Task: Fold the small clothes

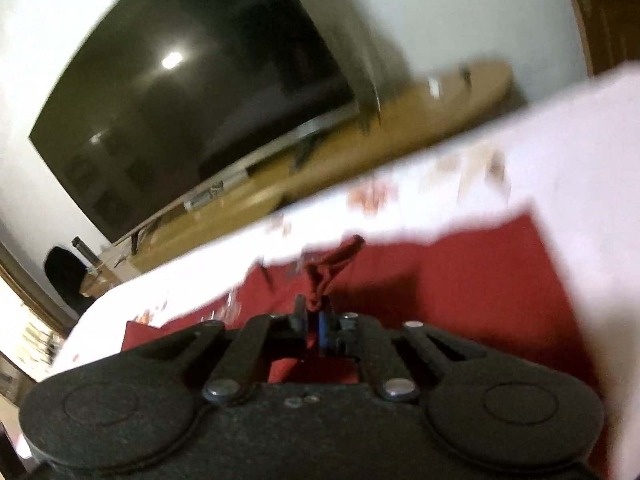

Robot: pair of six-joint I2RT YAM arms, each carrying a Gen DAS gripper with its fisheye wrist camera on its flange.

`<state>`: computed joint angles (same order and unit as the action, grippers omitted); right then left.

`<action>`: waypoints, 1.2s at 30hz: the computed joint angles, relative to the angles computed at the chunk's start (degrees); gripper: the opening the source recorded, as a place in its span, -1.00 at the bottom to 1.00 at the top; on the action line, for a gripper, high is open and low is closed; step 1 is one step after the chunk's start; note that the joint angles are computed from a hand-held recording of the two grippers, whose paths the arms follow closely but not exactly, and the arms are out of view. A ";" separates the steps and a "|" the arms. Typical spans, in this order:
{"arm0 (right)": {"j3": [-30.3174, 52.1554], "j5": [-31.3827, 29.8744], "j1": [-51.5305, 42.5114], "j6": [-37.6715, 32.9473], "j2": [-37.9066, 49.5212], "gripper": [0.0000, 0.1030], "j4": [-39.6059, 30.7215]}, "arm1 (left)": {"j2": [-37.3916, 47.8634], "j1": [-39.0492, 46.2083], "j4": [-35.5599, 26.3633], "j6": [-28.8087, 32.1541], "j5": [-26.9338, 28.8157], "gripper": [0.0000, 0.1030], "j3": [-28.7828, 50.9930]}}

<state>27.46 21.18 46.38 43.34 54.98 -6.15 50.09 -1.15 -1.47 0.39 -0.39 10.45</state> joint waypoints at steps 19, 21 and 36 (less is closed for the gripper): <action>-0.62 0.51 -2.15 -7.91 -10.37 -0.89 -8.89 | -2.30 -0.65 8.72 -7.68 2.86 -0.91 -1.60; 2.65 0.99 0.01 -9.81 -9.23 -0.89 -6.68 | -6.16 1.19 10.98 -10.72 5.58 -0.91 -3.88; -8.57 -5.88 -11.69 -3.44 -9.05 -0.88 -11.93 | -4.36 0.31 8.50 -6.23 2.06 -0.91 -5.20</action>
